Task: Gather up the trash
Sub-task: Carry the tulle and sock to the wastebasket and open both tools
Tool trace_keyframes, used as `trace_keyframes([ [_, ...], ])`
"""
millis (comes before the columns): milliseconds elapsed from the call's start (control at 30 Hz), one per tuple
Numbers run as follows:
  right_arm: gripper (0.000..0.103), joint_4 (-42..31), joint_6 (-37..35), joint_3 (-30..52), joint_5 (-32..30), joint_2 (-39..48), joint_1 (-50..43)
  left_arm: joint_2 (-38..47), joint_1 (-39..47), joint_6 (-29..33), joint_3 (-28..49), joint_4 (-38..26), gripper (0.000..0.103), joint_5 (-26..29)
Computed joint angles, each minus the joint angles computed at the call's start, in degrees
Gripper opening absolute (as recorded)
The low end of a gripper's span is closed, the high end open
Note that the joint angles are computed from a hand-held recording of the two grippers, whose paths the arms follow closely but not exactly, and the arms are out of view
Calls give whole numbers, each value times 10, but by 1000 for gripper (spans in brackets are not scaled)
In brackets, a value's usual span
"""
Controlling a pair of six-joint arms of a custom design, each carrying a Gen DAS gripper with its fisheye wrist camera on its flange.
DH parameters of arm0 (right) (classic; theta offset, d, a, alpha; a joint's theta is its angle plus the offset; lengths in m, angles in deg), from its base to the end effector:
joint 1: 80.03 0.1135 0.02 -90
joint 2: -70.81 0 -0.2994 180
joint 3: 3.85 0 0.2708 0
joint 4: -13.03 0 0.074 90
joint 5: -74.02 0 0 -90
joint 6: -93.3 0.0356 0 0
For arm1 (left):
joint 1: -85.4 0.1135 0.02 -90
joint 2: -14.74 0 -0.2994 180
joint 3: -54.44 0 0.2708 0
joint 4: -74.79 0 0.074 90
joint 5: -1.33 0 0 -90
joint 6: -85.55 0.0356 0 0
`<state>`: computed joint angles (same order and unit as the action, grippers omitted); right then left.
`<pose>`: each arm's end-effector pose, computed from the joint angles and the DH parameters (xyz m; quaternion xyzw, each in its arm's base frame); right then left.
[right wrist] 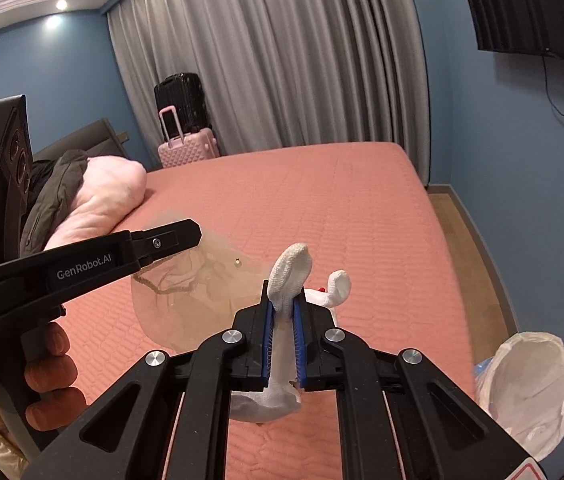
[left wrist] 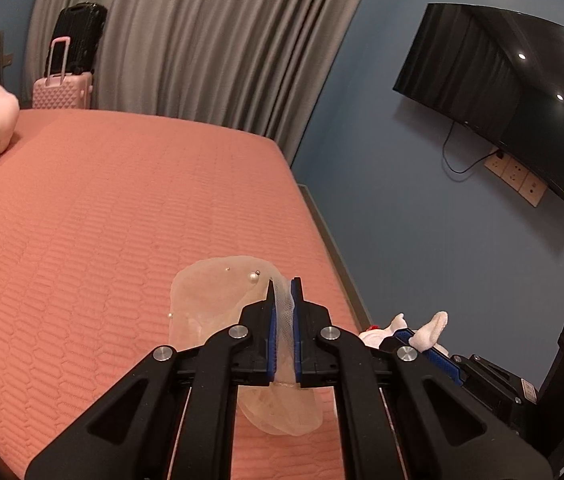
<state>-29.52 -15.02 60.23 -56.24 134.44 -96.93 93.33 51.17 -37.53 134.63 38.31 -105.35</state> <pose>0.2295 -0.0457 0.3160 -0.1503 0.8563 0.1845 0.4584 0.2704 -0.1716 0.3527 -0.0583 0.8778 -0.1467 0.4523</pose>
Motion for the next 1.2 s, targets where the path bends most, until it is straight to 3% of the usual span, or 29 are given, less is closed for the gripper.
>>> trace_keyframes([
  [300,8,-75,-87,95,-113,49,-210,93,-83,43,126,-6,6,-14],
  [500,8,-74,-97,136,-135,95,-291,173,-135,61,223,-23,6,-13],
  [800,8,-80,-136,198,-153,189,-395,270,-191,78,336,-53,6,-3],
  [1200,8,-46,-131,245,-125,290,-433,429,-214,82,533,-124,6,37],
])
